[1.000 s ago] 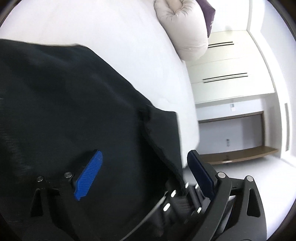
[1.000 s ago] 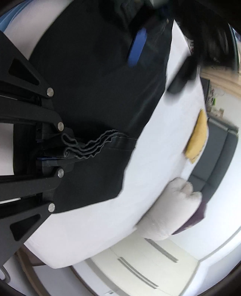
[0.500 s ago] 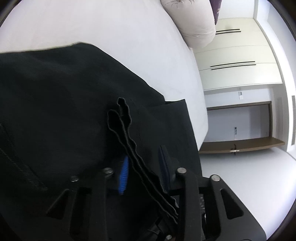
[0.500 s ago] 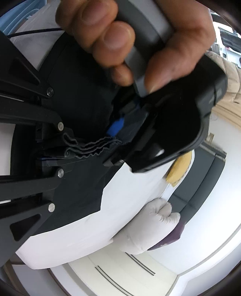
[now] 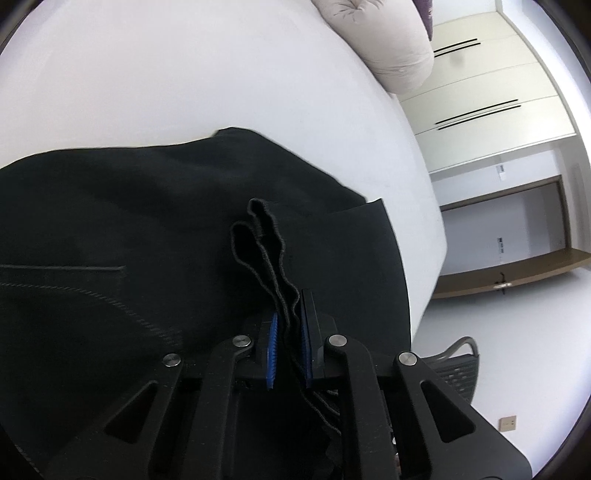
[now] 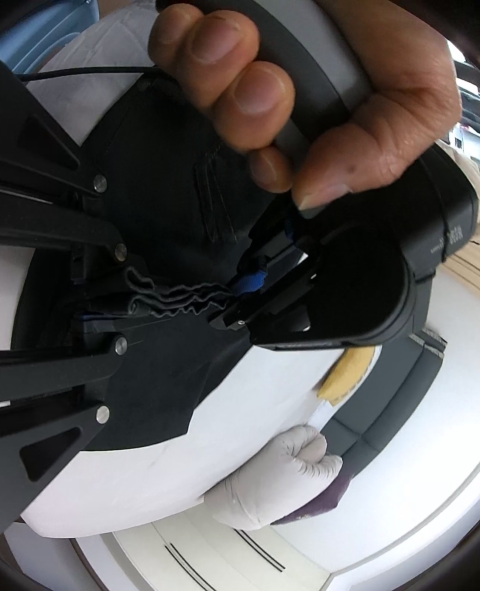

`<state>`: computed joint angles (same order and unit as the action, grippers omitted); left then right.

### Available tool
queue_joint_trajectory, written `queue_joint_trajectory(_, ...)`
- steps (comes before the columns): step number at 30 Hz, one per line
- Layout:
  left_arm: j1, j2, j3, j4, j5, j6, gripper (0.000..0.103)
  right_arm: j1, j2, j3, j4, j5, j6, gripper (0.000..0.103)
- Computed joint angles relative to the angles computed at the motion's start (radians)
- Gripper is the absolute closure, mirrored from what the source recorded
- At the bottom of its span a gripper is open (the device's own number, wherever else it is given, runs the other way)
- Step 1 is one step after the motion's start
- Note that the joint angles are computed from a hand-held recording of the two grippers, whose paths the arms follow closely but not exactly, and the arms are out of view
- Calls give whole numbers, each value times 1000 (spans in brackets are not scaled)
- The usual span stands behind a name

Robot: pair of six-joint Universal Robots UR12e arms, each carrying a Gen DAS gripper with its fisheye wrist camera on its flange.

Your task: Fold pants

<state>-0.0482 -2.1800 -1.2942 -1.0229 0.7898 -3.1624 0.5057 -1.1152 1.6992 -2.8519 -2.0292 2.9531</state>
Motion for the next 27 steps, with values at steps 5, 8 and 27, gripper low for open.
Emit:
queue_joint_trajectory(5,-2,-4,-8,-7,37,5,94,-3,20,-34,56,23,-10,92)
queue_joint_trajectory(8,2,-2,-21,10,35,0,94,-10,28,-47,75,33,-9,91)
queue_joint_trajectory(27,-12,9,-74,112,52,-57,91,-29,20,-44,112,77,5,85)
